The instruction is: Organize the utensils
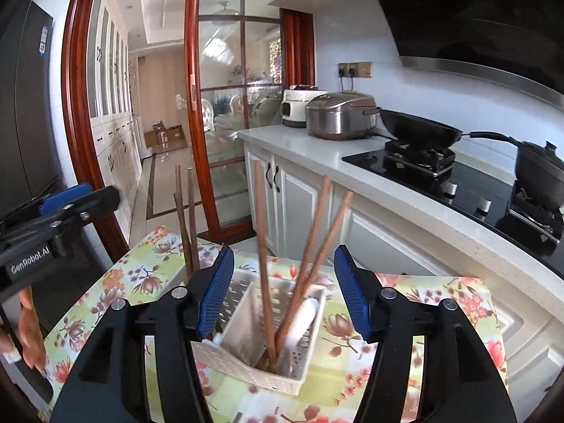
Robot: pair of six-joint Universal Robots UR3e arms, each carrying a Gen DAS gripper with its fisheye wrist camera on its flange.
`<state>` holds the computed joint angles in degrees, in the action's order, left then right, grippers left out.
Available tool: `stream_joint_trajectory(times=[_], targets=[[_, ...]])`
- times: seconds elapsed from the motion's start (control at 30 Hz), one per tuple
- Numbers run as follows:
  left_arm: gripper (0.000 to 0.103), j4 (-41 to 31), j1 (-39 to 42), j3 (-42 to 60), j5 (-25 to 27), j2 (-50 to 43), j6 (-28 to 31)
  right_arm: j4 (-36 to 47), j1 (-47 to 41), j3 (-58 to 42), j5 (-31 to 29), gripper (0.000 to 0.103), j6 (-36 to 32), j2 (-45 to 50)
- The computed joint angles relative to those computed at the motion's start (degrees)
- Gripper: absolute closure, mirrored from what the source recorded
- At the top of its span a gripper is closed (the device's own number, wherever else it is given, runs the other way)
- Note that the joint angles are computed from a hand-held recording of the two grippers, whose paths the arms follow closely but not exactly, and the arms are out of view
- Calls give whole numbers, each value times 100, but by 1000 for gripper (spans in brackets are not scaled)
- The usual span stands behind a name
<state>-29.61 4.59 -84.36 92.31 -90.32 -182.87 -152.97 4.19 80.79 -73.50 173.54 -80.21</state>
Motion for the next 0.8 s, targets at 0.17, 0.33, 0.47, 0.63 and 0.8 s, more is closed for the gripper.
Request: stream_joint_trajectory(times=[0.17, 0.33, 0.47, 0.63, 0.8], targets=[[34, 413, 366, -1350, 21, 937, -139, -315, -328, 849, 255, 46, 62, -584], [23, 480, 686, -2659, -192, 2011, -127, -547, -447, 1775, 375, 46, 61, -1160], [11, 245, 1160, -3788, -849, 3183, -100, -796, -504, 2708, 523, 46, 100, -1710], [9, -127, 994, -4704, -779, 3811, 112, -942, -395, 3854, 450, 46, 35, -2172], [9, -202, 735, -5323, -623, 4098, 157, -816, -111, 4563, 105, 46, 12, -2231]])
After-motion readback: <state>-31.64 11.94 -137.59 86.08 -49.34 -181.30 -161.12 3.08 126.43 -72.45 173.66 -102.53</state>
